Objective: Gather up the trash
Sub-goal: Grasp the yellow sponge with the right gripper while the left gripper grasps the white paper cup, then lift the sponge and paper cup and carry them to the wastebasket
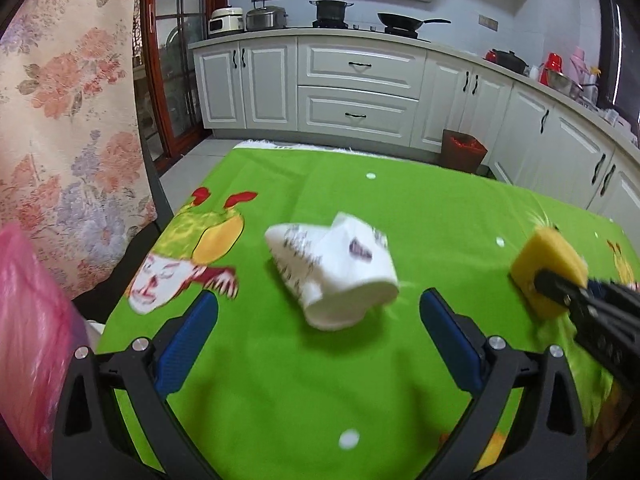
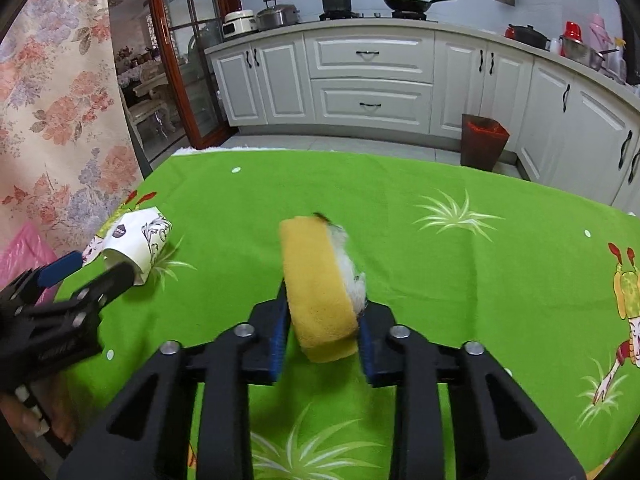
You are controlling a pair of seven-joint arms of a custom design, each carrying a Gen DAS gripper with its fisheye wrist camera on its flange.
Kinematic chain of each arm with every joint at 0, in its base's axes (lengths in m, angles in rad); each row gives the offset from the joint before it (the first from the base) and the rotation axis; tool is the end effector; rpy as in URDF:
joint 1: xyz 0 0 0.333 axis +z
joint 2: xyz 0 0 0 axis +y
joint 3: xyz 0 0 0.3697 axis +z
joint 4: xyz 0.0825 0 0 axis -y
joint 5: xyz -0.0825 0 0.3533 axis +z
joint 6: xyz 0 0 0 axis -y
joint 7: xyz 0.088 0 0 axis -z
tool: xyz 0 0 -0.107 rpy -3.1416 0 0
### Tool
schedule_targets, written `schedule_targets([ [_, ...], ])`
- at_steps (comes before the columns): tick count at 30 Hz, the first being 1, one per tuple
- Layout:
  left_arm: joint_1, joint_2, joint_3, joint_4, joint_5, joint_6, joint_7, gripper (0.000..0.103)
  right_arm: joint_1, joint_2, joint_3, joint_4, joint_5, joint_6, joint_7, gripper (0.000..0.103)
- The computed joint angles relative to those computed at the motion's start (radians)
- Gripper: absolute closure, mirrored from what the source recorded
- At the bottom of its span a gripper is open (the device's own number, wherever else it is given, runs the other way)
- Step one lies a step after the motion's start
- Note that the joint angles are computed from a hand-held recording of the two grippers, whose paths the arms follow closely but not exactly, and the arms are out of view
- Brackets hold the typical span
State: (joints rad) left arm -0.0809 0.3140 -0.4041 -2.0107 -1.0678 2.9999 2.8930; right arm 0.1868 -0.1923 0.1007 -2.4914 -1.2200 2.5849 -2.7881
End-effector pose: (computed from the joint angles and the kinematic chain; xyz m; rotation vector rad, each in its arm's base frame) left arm 0.5825 -0.2096 0.4280 -1.0826 2.4113 -1.0464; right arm 0.4126 0.1413 0.4505 -1.1365 2.2684 -0.8888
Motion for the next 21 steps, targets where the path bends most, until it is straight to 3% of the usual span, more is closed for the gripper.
schedule_targets([
  [6, -0.054, 0.050, 0.031, 0.053, 0.139, 0.019, -0.138, 0.006, 0.010, -0.016, 0.015, -0.004, 0.003, -0.066, 0.033, 0.080],
  [9, -0.070, 0.066, 0.049, 0.070, 0.234, -0.015, -0.235, 0.017, 0.013, -0.018, 0.015, -0.006, -0.001, -0.072, 0.035, 0.080],
  [11, -0.083, 0.075, 0.067, 0.081, 0.299, -0.043, -0.304, 0.034, 0.016, -0.016, 0.014, -0.004, 0.006, -0.077, 0.027, 0.080],
  [17, 0.023, 0.079, -0.051, 0.073, 0.232, -0.032, -0.227, 0.034, 0.023, -0.015, 0.017, 0.000, 0.015, -0.094, 0.031, 0.080],
  [21, 0.053, 0.066, -0.075, 0.058, 0.165, -0.029, -0.173, 0.034, 0.023, -0.018, 0.015, -0.004, 0.022, -0.097, 0.043, 0.080],
])
